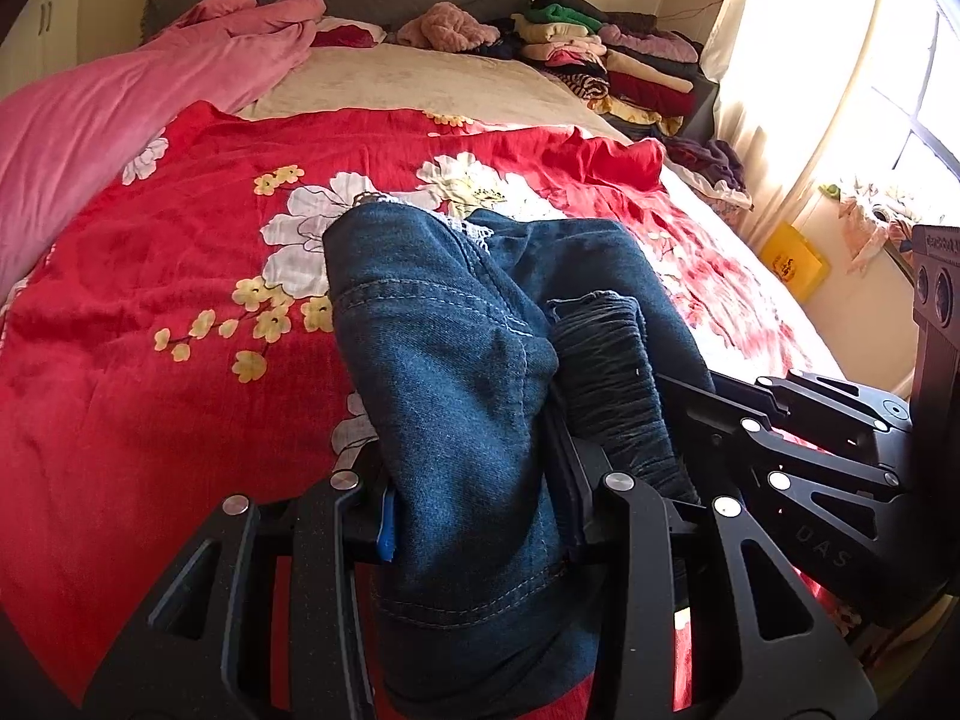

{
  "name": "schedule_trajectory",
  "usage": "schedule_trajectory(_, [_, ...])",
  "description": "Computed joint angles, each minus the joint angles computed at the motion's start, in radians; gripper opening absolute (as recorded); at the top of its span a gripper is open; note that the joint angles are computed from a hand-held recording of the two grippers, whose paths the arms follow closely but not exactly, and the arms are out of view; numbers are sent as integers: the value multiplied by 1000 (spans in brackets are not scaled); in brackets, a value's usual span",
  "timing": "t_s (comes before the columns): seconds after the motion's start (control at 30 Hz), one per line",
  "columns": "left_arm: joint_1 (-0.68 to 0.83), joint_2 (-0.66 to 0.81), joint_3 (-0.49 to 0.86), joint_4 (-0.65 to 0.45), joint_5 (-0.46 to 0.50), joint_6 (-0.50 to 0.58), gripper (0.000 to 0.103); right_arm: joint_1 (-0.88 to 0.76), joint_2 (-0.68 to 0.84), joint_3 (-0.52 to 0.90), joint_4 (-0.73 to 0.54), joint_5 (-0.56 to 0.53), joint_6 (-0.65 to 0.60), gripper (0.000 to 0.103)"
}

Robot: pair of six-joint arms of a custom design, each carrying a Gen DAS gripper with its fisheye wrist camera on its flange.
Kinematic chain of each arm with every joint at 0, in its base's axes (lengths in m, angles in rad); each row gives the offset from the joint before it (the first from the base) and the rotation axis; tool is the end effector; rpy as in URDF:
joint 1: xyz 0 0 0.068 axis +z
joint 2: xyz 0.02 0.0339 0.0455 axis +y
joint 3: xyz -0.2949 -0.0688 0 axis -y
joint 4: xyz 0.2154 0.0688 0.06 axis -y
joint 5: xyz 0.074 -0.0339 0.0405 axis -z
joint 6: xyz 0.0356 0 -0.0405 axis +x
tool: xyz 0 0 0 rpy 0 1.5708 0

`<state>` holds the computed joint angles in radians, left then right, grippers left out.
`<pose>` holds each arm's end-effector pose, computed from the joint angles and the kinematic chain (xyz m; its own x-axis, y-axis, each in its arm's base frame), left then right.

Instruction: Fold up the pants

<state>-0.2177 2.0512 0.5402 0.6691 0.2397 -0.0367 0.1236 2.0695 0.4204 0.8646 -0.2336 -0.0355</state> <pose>0.2924 -0.0733 0.0826 -0.7412 0.1274 -0.6591 0.3372 0.9196 -0.2014 0.2777 0.0428 0.0763 -0.6906 -0.1206 -0.7131 -0.3072 0.9415 0.1383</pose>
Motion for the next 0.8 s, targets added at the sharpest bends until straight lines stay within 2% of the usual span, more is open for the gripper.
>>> schedule_trajectory(0.43, [1,70,29,25,-14,-1,30,-7,65,53,-10,10,-6,15])
schedule_trajectory(0.53, [-1,85,32,33,-23,-2,31,-8,73,59,-18,19,4,18])
schedule_trajectory(0.63, [-2,103,38,36,-35,-3,32,-6,87,68,-29,49,7,25])
schedule_trajectory(0.8, [-8,119,46,31,-55,1,44,-23,108,81,-48,59,21,42])
